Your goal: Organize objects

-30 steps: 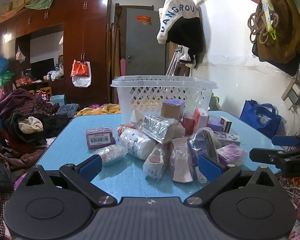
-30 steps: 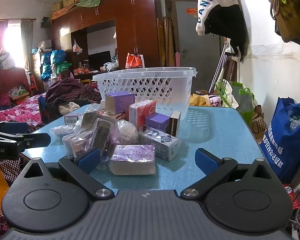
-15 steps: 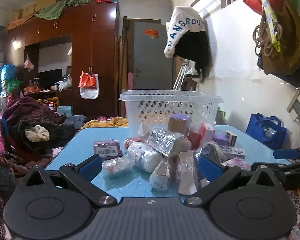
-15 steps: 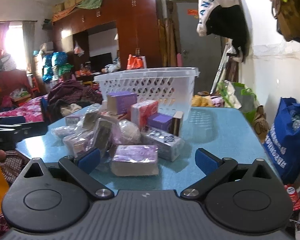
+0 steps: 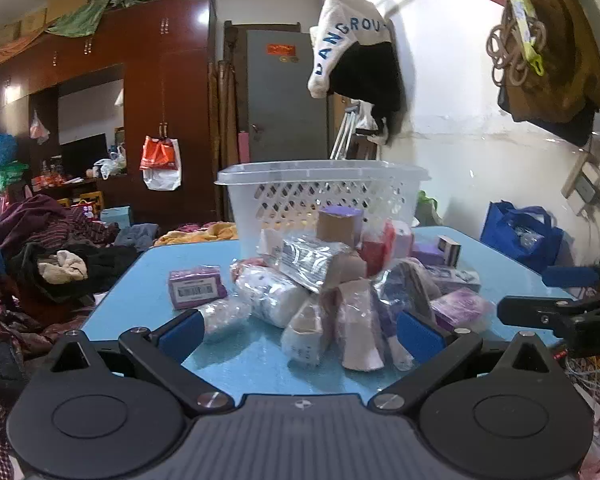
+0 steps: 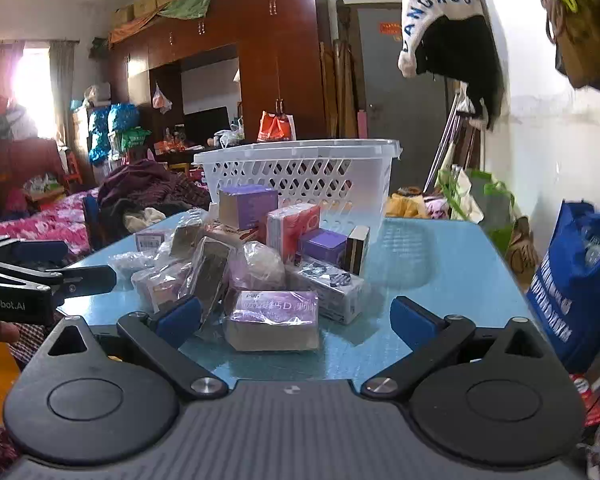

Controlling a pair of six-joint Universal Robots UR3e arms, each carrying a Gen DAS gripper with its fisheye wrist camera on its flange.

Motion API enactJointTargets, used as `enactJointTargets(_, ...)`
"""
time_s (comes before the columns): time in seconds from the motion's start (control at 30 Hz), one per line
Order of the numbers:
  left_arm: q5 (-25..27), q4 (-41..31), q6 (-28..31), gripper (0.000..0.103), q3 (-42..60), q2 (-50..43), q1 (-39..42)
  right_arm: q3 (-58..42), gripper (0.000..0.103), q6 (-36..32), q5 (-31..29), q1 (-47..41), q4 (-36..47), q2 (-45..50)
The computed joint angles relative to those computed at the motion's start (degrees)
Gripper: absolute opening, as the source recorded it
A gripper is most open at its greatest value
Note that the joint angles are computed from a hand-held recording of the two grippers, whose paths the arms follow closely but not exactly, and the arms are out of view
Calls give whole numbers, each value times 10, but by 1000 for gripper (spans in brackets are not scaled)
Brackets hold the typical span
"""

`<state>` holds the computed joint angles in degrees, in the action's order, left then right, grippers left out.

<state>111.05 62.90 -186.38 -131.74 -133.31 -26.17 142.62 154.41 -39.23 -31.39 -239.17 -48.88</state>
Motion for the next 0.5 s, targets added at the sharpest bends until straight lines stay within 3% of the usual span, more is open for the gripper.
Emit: enactJointTargets(0.5,-30,26,0,103,-15,-8,10,8,103,-2,-10,4,-24,6)
